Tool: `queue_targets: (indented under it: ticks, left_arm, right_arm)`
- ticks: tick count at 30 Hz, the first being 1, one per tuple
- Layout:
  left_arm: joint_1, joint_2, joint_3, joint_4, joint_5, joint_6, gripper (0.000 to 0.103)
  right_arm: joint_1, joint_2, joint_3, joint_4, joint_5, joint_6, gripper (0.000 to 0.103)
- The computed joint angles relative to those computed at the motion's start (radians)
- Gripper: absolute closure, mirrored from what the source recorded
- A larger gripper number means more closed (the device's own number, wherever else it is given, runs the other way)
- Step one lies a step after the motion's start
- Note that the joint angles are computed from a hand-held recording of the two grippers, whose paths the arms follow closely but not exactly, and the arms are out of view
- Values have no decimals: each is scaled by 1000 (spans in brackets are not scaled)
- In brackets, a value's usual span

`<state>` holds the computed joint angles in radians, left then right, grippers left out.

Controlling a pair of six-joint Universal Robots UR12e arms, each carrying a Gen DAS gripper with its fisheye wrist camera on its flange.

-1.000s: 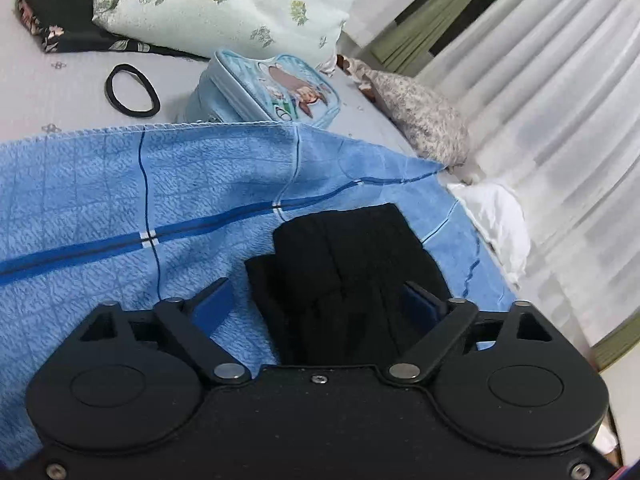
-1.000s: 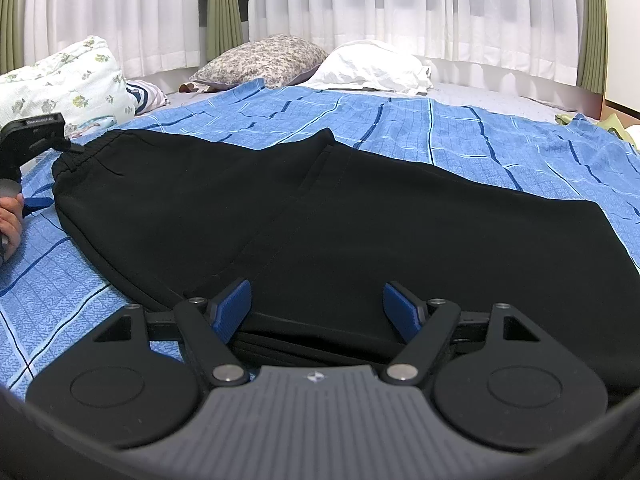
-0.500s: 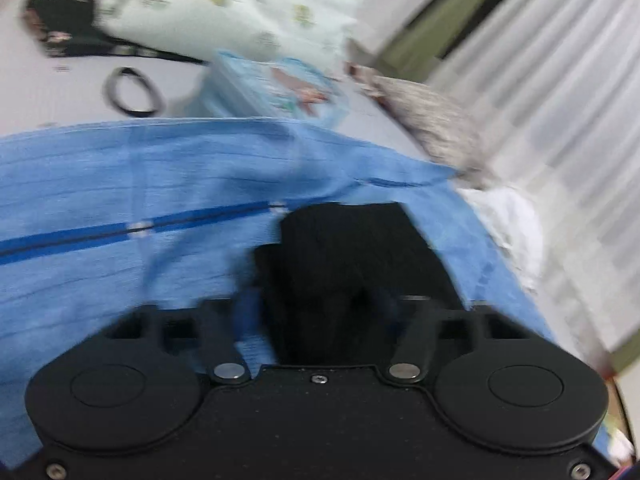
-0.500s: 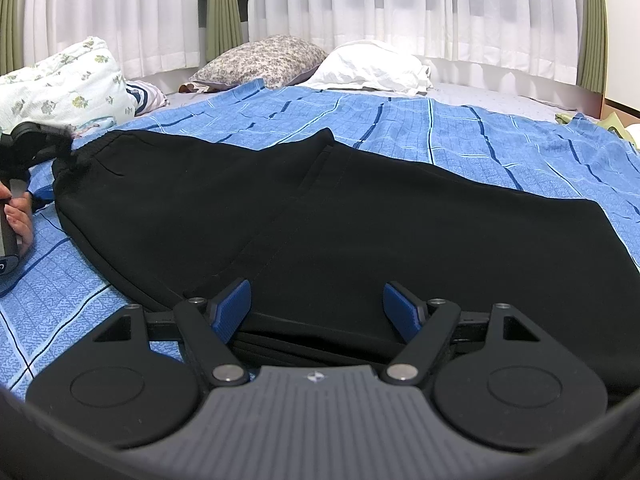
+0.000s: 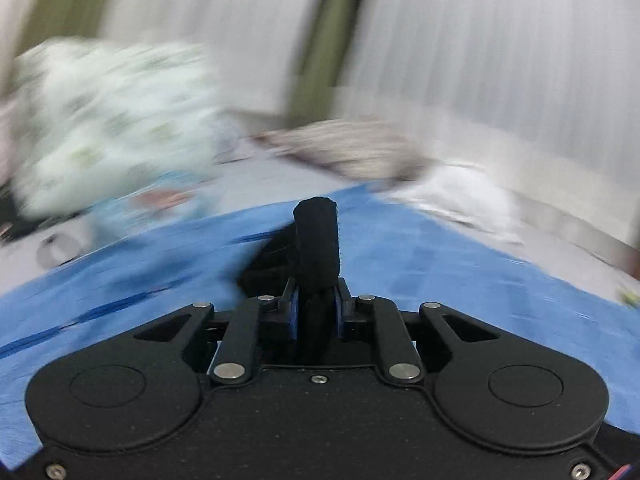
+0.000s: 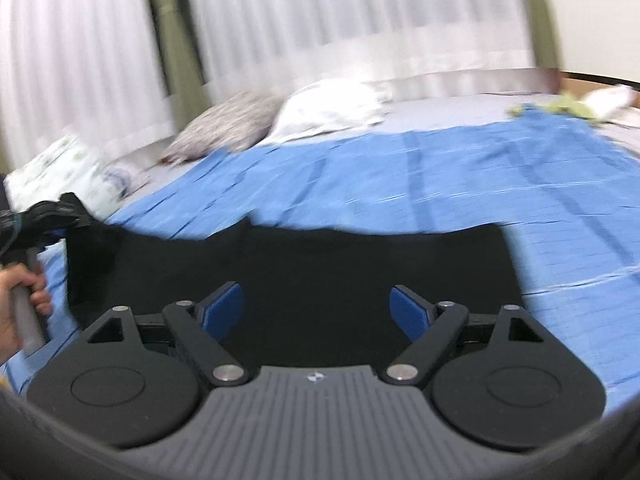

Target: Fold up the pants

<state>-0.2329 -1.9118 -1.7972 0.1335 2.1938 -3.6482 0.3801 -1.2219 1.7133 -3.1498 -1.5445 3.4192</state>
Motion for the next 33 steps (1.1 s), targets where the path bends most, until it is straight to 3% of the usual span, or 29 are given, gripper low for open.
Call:
queue_targets:
  ticks: [3, 5, 8, 10, 11, 12, 15, 17, 21, 23, 25, 27, 29, 30, 33]
  left_arm:
    - [-56, -17, 60, 52, -122, 142, 87]
    - [-85, -23, 93, 27, -279, 245, 84]
    - [-104, -47, 144, -162, -539, 306, 77]
    - [-127, -73, 186, -348, -603, 325, 76]
    - [-138, -80, 188, -388, -610, 336, 76]
    - [-146, -75, 175, -386, -624, 345, 69]
    - [-146, -42, 102, -269, -686, 349, 44]
    - [-134, -12, 59, -240, -744, 334, 44]
    - [-104, 54, -26, -170, -745, 292, 43]
    - [-89, 83, -66, -116, -708, 252, 43]
    - [-88, 86, -82, -77, -571, 228, 45]
    - [-110, 72, -64, -117, -362, 221, 54]
    - [-121, 52, -45, -163, -225, 229, 60]
    - [-119, 48, -42, -183, -199, 218, 60]
    - [-97, 50, -45, -252, -249, 170, 60]
  right_arm:
    - [-34, -35, 40, -27, -52, 84, 13]
    - [-51, -53, 69, -54, -80, 116, 13]
    - [-71, -76, 110, -69, -97, 169, 13]
    - [-82, -85, 133, -74, -89, 197, 13]
    - [-83, -88, 142, -74, -88, 201, 13]
    - [-82, -88, 147, -72, -90, 200, 13]
    - [-80, -85, 155, -65, -74, 181, 13]
    - [-77, -75, 148, -61, -58, 187, 13]
    - [-62, -52, 119, -47, -4, 216, 13]
    - [-47, -39, 98, -19, 1, 207, 13]
    - [-24, -22, 73, 7, -17, 183, 13]
    - [6, -5, 43, 47, -76, 156, 13]
    - [33, 14, 9, 101, -134, 139, 13]
    - [46, 26, -15, 147, -166, 143, 13]
    - [67, 60, -65, 211, -243, 207, 14]
